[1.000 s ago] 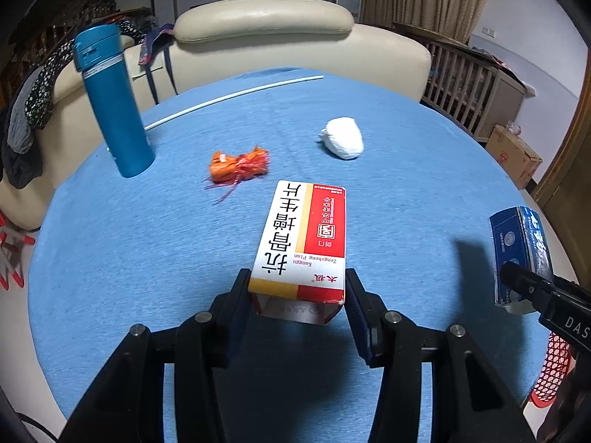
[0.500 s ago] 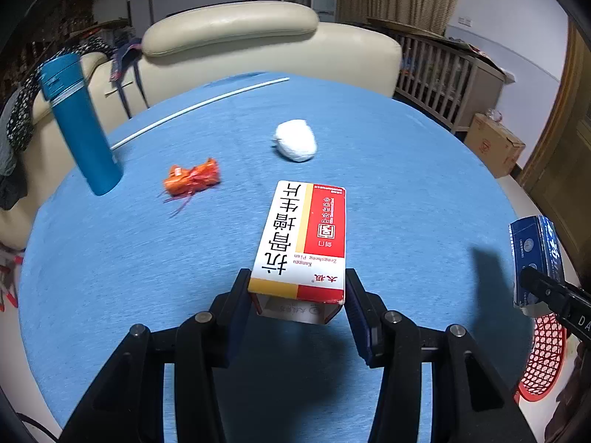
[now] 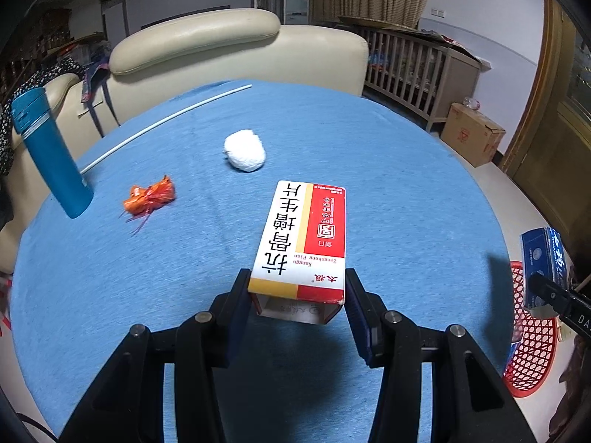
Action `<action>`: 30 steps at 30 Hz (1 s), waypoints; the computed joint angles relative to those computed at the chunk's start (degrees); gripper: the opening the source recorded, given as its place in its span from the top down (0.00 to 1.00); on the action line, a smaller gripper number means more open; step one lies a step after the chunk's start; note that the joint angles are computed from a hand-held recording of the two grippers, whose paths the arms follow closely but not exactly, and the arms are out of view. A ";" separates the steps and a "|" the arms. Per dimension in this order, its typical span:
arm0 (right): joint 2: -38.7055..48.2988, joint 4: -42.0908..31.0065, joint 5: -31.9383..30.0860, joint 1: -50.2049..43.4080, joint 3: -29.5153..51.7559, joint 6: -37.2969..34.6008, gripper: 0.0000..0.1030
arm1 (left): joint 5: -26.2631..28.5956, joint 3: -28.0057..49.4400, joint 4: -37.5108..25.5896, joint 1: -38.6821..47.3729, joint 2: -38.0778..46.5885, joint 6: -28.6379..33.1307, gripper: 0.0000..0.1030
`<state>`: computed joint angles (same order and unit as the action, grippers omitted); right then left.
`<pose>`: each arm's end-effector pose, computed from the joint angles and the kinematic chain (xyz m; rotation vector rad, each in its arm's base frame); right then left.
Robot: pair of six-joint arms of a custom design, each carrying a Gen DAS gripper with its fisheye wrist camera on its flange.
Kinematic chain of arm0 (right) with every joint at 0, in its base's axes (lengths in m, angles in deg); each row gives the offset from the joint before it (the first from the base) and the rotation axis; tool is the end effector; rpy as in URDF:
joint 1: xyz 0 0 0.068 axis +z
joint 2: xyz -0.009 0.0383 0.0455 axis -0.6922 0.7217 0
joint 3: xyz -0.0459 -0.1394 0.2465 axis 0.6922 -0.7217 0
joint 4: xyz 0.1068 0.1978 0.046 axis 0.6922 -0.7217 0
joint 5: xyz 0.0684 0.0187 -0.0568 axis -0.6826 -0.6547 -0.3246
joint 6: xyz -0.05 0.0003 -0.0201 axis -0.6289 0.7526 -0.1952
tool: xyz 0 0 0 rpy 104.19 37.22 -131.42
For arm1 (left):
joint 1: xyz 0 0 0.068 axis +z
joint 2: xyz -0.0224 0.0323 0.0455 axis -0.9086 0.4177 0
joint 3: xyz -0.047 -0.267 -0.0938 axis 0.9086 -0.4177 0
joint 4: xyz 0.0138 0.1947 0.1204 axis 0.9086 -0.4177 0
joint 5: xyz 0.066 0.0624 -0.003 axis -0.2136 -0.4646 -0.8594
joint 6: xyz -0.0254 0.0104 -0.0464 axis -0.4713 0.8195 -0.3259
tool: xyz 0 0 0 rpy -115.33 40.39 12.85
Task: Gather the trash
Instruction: 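Carry the medicine box and toothpaste box over the red basket with both tools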
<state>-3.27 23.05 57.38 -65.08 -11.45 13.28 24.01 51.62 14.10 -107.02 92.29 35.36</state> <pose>0.1487 -0.0444 0.2782 0.2043 2.4715 0.2661 0.1679 -0.1286 0.2624 -0.0456 2.4245 -0.0032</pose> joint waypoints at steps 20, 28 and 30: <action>4.97 -4.52 -8.56 -32.75 0.15 -21.86 0.41 | -1.36 8.42 1.44 -10.66 10.73 -0.97 0.51; 9.56 -4.26 -9.78 -43.63 0.20 -29.73 0.41 | -2.43 14.75 0.23 -16.06 16.50 -0.99 0.51; 10.71 -3.90 -9.92 -45.26 0.47 -30.92 0.41 | -2.42 16.39 0.00 -17.37 18.00 -0.97 0.51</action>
